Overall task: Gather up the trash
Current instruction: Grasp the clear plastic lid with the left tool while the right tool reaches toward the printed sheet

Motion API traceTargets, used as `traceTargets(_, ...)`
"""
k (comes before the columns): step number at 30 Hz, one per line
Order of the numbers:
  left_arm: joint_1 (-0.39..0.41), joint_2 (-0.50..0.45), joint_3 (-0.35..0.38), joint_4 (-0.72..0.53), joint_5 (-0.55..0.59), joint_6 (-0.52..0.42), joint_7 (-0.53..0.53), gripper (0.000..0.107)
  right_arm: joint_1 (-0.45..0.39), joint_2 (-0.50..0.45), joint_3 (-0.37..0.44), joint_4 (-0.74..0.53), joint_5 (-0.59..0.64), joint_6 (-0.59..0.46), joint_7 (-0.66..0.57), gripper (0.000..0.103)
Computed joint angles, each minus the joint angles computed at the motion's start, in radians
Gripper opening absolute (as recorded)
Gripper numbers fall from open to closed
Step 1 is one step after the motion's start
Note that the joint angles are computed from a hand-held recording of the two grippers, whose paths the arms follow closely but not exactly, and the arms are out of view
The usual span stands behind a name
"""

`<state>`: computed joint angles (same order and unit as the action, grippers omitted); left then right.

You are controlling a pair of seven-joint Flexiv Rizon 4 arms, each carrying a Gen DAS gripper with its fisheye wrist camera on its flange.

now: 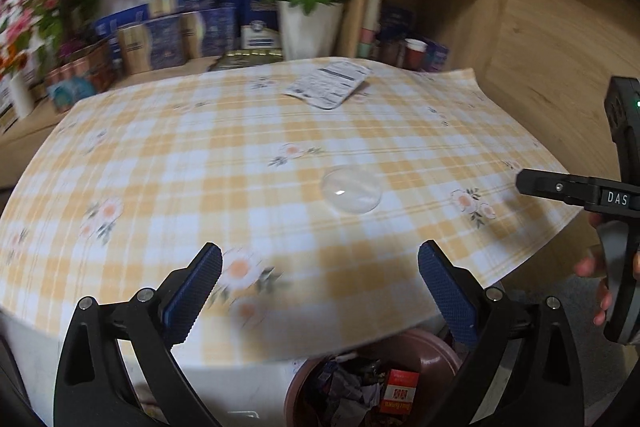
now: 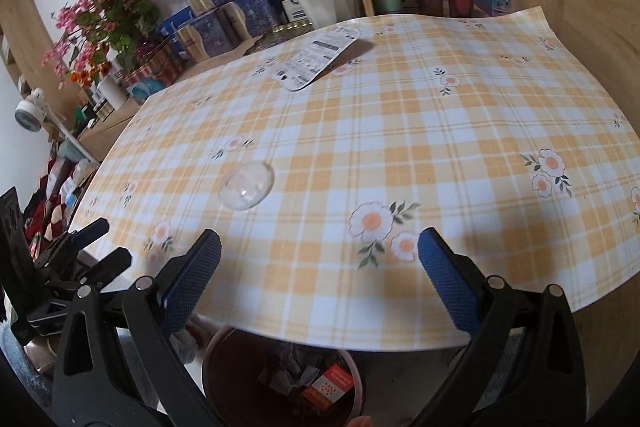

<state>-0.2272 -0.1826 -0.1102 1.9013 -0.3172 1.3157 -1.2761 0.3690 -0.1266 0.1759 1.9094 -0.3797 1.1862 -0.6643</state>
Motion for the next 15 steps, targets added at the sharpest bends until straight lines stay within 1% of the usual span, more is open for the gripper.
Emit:
traceTargets(2, -0.002, -0.046, -0.007, -0.064, 0.020, -0.049, 0.012, 0.097, -0.003, -0.012, -0.005, -0.008, 0.005, 0.003, -0.001, 0.097)
traceTargets(4, -0.010, -0.086, -0.003, -0.115, 0.050, -0.079, 0.005, 0.097, -0.005, -0.021, -0.010, -0.012, 0.004, 0.007, 0.001, 0.097)
traceTargets(9, -0.046, -0.213, 0.026, -0.286, 0.147, -0.191, -0.053, 0.097, -0.019, -0.043, -0.009, -0.023, 0.049, 0.011, -0.029, 0.097)
traceTargets(11, -0.057, -0.256, 0.036, -0.347, 0.178, -0.232, -0.069, 0.097, -0.018, -0.045, -0.019, -0.026, 0.036, -0.012, -0.024, 0.097)
traceTargets(12, -0.064, -0.277, 0.043, -0.378, 0.193, -0.253, -0.082, 0.097, -0.021, -0.048, -0.018, -0.034, 0.046, -0.029, -0.032, 0.097)
traceTargets(15, -0.074, -0.331, 0.059, -0.460, 0.226, -0.310, -0.114, 0.097, -0.032, -0.055, -0.017, -0.041, 0.079, -0.035, -0.048, 0.097)
